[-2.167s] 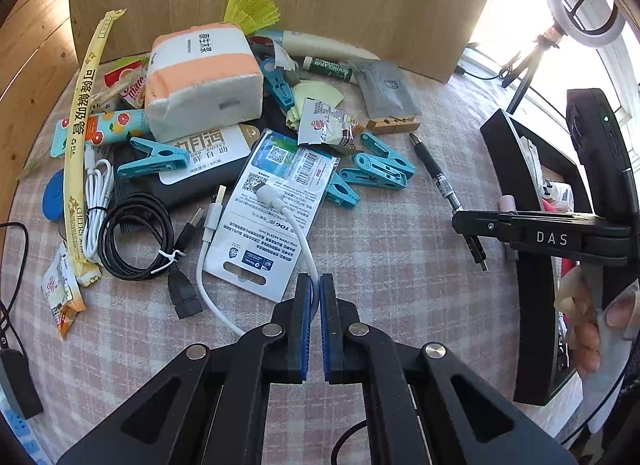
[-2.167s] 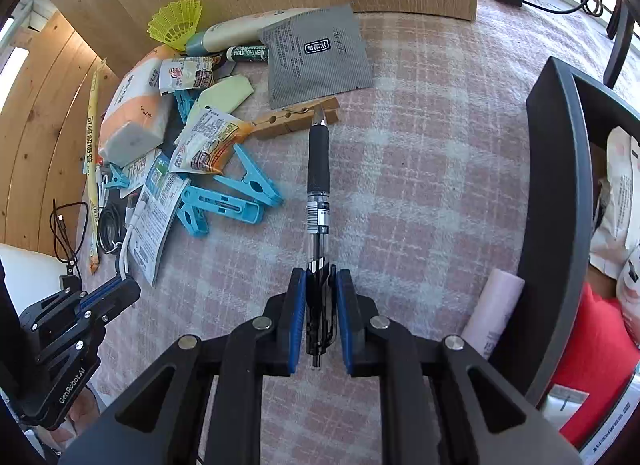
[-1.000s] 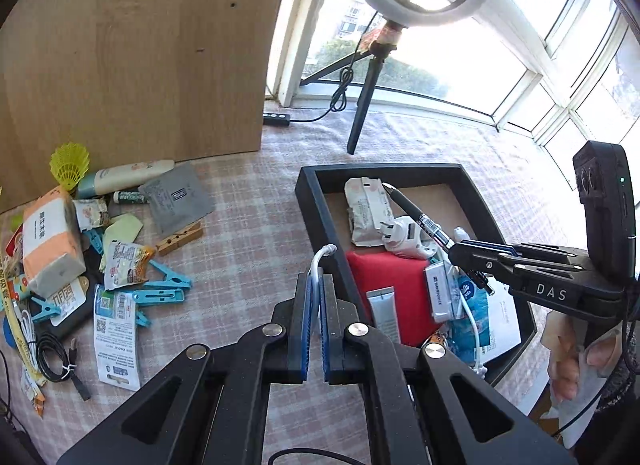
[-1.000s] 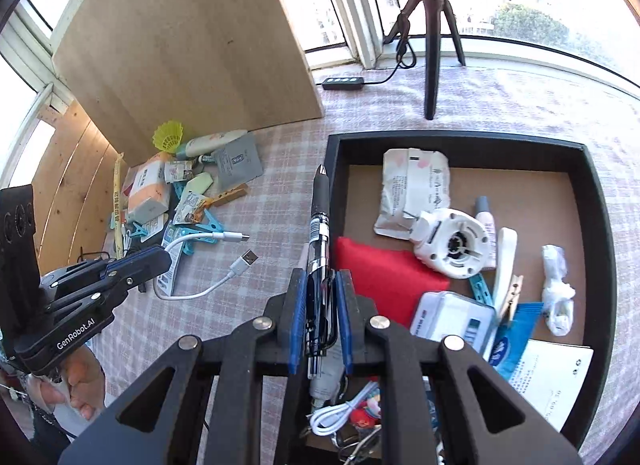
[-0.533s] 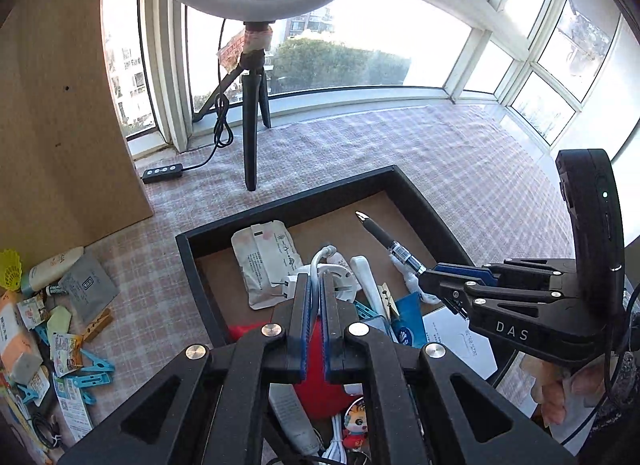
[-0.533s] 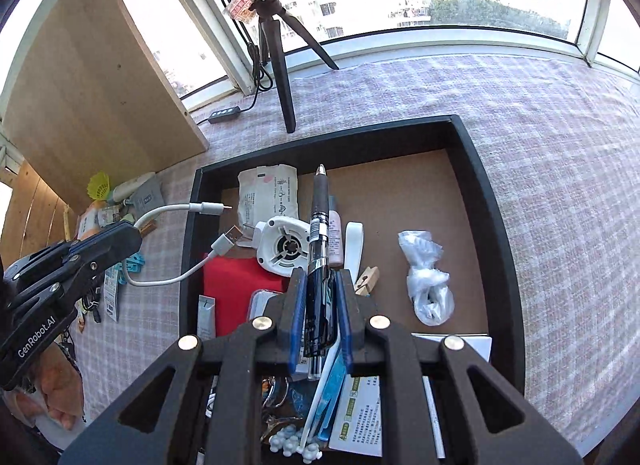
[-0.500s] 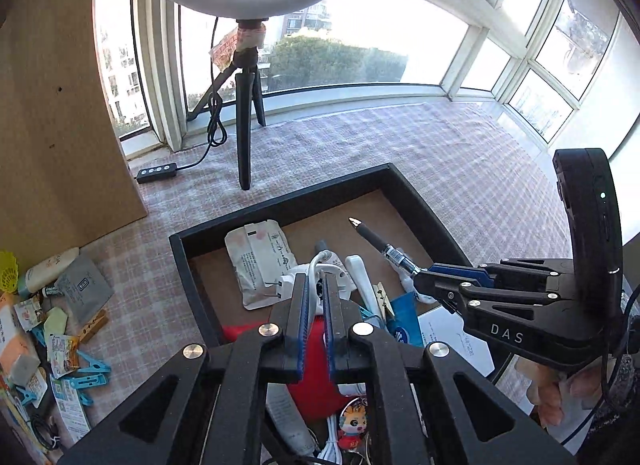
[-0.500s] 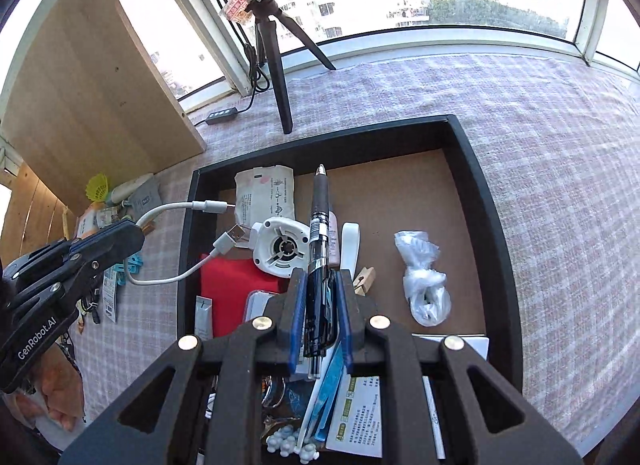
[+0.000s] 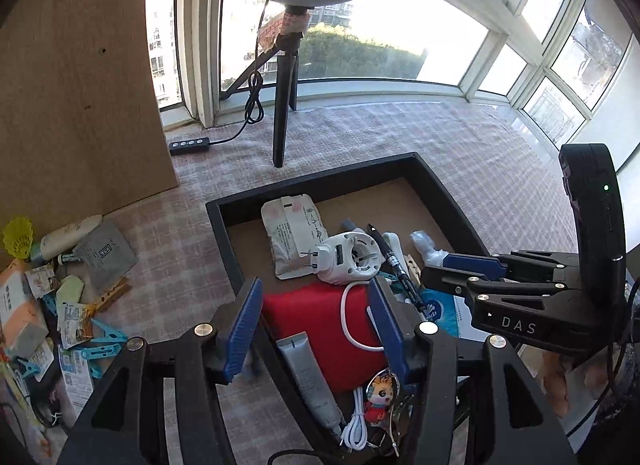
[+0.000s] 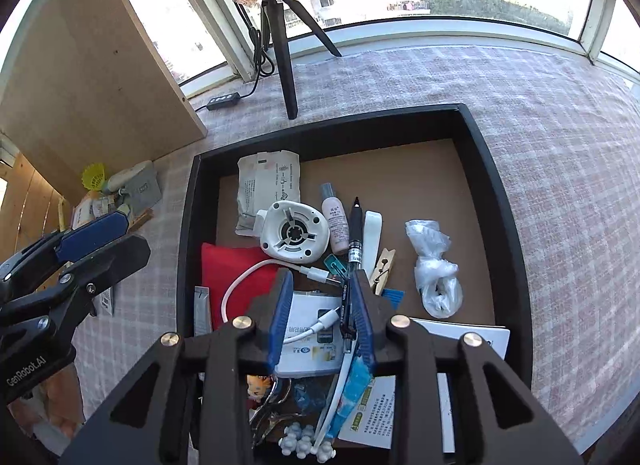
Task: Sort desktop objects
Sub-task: 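Carry the cable and black pen into the tray and release both, then grasp the white card package with the left gripper while the right gripper grasps a blue clothespin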
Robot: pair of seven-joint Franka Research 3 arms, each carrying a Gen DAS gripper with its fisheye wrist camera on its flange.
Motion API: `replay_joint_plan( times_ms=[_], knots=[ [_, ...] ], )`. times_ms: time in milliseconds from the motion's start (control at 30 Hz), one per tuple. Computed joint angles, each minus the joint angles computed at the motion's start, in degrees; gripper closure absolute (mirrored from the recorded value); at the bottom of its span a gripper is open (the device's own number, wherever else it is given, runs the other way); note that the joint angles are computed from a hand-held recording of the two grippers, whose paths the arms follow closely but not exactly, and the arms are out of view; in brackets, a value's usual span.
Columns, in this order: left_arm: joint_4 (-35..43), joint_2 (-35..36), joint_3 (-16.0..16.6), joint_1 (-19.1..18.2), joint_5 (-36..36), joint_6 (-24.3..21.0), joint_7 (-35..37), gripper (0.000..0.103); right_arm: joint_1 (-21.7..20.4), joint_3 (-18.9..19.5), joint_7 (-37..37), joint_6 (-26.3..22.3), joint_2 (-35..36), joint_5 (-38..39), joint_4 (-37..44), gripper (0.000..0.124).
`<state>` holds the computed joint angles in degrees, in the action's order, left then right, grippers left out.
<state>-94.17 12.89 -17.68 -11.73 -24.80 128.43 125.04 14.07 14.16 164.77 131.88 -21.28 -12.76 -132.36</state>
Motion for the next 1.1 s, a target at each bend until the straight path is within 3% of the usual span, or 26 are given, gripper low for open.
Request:
replay_joint_plan(
  times_ms=[233, 367, 700, 833, 1100],
  knots=[
    [-4.95, -1.34, 3.1, 2.57, 4.5, 3.34, -1.52, 0.043, 1.89, -0.22, -3.12, 1.21, 5.68, -0.11, 5.1, 0.091],
    [-6.89, -1.19, 4.79, 4.83, 7.43, 4.96, -3.11, 0.043, 3.95, -1.09, -7.7, 1.51, 10.39, -0.15, 9.74, 0.084],
    [-7.62, 2.32, 7.46, 10.6, 13.39, 7.85, -11.24, 0.042, 9.41, -4.71, -19.73, 4.33, 24.68, 3.56, 23.29, 0.084],
    [-7.23, 3.42, 7.24, 11.49, 15.93, 8.5, -11.73, 0.037, 10.86, -6.35, -25.76, 3.17, 32.17, 7.51, 31.14, 0.084],
    [-5.84, 5.31, 6.43, 12.34, 17.85, 9.06, -11.26, 0.036, 12.36, -9.88, -33.95, -2.83, 48.45, 13.31, 51.44, 0.084]
  ],
)
